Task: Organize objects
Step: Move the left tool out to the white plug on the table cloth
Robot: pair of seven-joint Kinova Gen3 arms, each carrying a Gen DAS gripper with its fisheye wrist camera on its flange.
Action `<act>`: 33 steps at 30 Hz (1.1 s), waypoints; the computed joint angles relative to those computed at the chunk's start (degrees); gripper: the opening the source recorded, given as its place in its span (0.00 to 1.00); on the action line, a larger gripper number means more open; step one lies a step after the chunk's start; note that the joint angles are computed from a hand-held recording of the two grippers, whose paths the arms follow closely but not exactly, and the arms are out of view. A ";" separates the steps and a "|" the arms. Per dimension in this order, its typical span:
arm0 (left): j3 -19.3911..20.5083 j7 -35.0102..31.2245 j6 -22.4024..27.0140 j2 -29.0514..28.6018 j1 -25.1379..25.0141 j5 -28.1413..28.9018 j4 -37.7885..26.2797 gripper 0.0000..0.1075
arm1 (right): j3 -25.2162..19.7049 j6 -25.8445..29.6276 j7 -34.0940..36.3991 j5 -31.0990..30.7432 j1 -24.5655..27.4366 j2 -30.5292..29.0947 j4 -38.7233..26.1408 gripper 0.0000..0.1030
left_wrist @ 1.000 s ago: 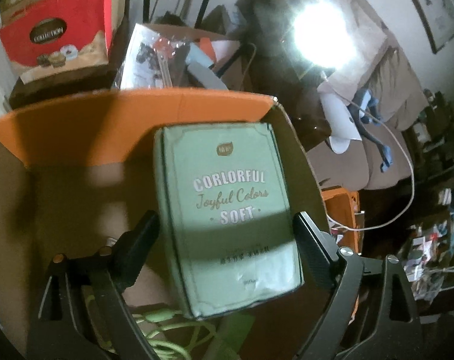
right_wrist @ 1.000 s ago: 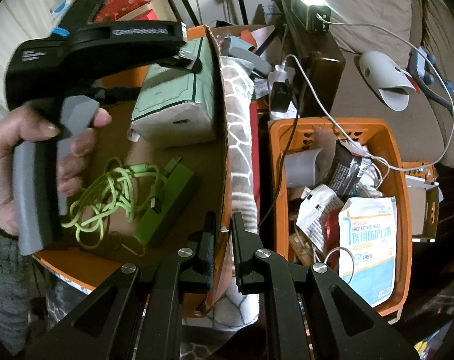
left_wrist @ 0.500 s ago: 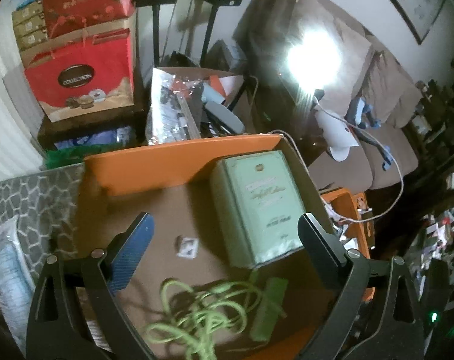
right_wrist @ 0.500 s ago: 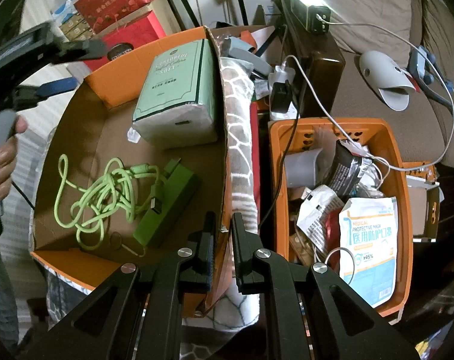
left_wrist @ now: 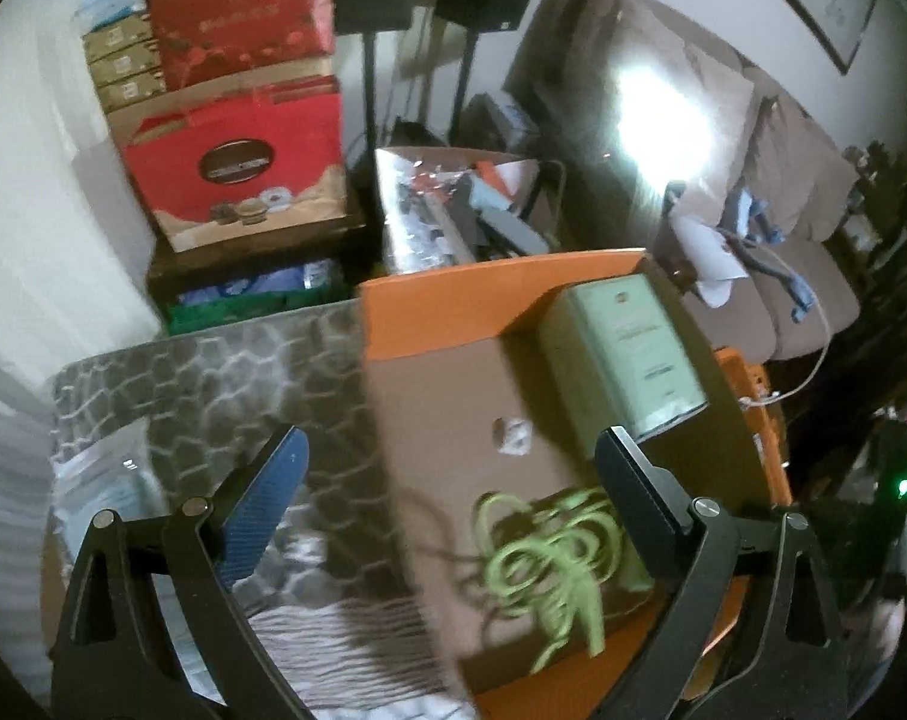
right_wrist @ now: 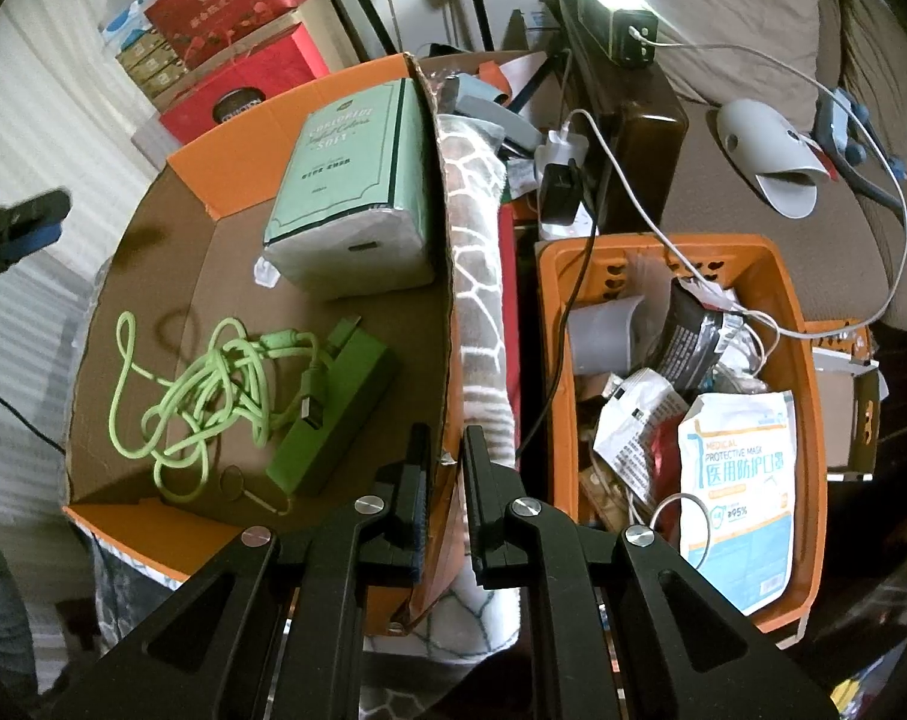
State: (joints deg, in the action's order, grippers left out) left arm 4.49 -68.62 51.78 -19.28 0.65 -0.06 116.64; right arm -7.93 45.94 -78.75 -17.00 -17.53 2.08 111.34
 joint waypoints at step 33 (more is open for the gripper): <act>-14.94 -28.96 -0.15 0.23 -9.61 8.18 14.23 0.63 | -0.04 -0.76 -2.19 2.10 -0.14 0.61 0.58 0.10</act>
State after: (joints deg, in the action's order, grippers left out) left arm -10.45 -97.58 51.63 -19.05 -8.96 8.12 130.87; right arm -7.97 45.19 -80.95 -14.90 -17.67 2.69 111.92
